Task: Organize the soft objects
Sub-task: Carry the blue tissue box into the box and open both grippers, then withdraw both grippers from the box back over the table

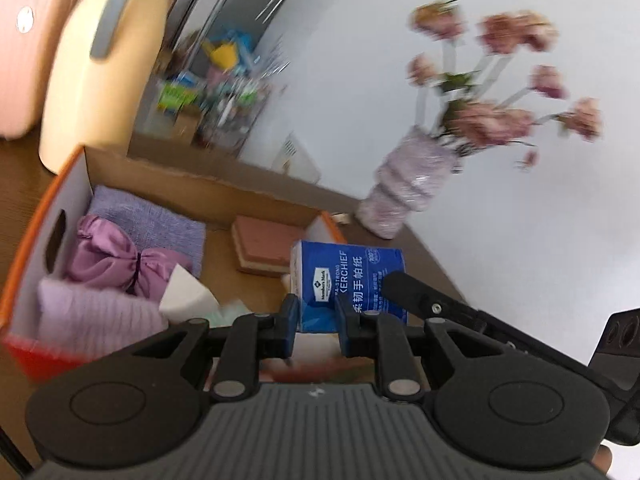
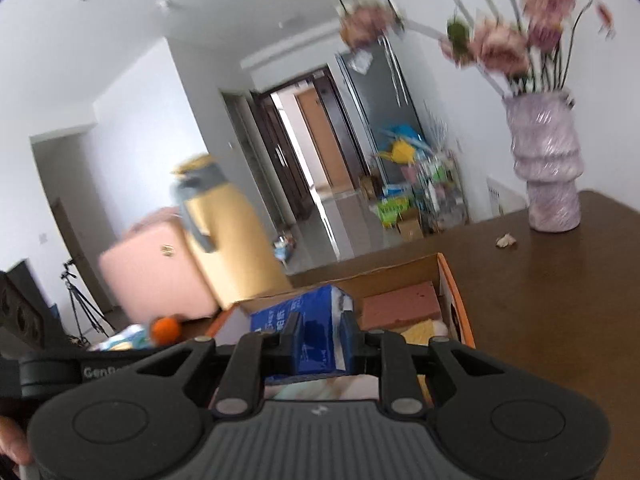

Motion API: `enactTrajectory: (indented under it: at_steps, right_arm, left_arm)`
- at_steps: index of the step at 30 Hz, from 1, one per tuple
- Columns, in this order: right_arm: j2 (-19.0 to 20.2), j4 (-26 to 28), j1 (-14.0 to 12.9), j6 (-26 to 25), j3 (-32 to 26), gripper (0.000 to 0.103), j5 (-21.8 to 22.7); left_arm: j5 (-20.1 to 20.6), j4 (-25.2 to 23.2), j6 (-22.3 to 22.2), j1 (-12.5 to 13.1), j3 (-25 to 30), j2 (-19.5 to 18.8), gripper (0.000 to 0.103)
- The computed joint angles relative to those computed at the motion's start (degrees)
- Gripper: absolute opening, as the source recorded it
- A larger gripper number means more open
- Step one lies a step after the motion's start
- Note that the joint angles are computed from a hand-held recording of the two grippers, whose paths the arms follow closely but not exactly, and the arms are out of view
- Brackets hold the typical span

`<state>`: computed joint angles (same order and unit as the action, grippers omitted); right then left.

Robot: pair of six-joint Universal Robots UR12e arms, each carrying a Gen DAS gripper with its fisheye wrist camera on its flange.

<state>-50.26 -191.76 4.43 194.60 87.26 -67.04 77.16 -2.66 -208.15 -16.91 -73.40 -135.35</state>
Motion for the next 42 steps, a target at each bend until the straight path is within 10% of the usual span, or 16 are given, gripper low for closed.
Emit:
enactTrajectory:
  at_steps: [7, 17, 23, 26, 35, 42]
  right_arm:
    - [7.2, 15.1, 0.3, -1.4, -12.0, 0.021, -0.2]
    - [6.8, 15.7, 1.8, -6.2, -10.9, 0.027, -6.2]
    - [2.3, 8.8, 0.8, -6.4, -5.8, 0.028, -5.4]
    - [-1.0, 5.1, 0.4, -8.3, -2.1, 0.033, -5.6]
    - [-10.3, -8.7, -0.8, -17.5, 11.5, 0.071, -8.5]
    - [-13.9, -11.4, -0.5, -19.0, 16.8, 0.074, -6.6]
  left_arm:
    - [-0.2, -10.9, 1.6, 1.2, 8.9, -5.8, 0.02]
    - [-0.2, -9.5, 4.9, 0.9, 7.1, -4.8, 0.023]
    - [3.4, -2.9, 8.5, 0.3, -0.2, 1.0, 0.029]
    - [4.8, 2.7, 9.7, 0.1, -5.0, 4.5, 0.047]
    - [31.0, 18.8, 19.7, -4.5, -19.2, 12.2, 0.087]
    - [31.7, 24.4, 17.6, -5.4, -25.6, 16.0, 0.093]
